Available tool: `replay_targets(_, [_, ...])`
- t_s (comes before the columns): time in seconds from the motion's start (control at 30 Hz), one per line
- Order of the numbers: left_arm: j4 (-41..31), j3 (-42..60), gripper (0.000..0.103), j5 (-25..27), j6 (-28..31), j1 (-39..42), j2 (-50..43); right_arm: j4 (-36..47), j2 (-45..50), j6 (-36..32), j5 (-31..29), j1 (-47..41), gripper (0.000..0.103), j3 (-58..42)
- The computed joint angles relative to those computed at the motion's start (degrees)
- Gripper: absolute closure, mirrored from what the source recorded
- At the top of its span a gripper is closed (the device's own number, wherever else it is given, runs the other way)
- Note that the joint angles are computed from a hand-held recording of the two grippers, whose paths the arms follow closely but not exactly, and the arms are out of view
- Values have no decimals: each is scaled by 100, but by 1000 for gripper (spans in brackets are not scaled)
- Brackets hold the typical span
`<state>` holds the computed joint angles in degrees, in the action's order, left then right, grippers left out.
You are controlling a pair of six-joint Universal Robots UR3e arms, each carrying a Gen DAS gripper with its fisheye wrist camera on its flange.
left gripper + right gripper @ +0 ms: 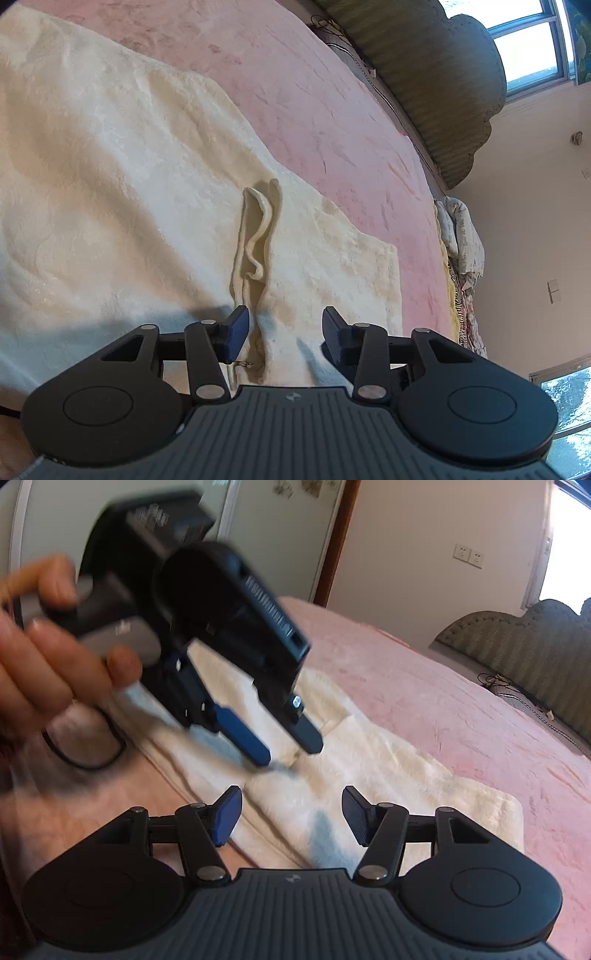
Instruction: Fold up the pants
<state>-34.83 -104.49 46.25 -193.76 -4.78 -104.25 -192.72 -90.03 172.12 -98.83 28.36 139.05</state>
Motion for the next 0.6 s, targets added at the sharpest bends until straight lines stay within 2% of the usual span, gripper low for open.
replay_targets(0.03, [-40,92,57,62,45,-71,-37,-12,49,73,66,-50,57,-8])
replay_targets(0.1, [-269,313,60,463,254,-295,-48,262,-209,139,805,-482,67,131])
replay_targets(0.17, [-224,318,66,966,364,-480,58,577,-526,-50,1344,-793,66,252])
replay_targets(0.27, [173,357,66,1482,402,-640,152,766,-1499,-45,2566,-1816,67,750])
replay_targets(0.3, [137,564,66,1623,469,-707,77,834,-1729,57,2786,-2146,67,826])
replay_targets(0.33, [137,802,65,1738,514,-790,-50,821,-1751,194,2648,-2277,67,784])
replay_targets(0.4, [249,1247,55,2113,500,-1034,-376,706,-1273,446,1664,-2128,67,373])
replay_targets(0.47, [120,1850,54,2677,656,-1384,-835,961,-811,673,1055,-2269,66,-51])
replay_targets(0.57, [-210,2639,54,3350,709,-1779,-1549,1429,-395,948,1270,-2956,67,-372])
replay_targets(0.6, [-128,2609,54,3522,659,-1863,-1604,1619,-287,993,1346,-3111,67,-467])
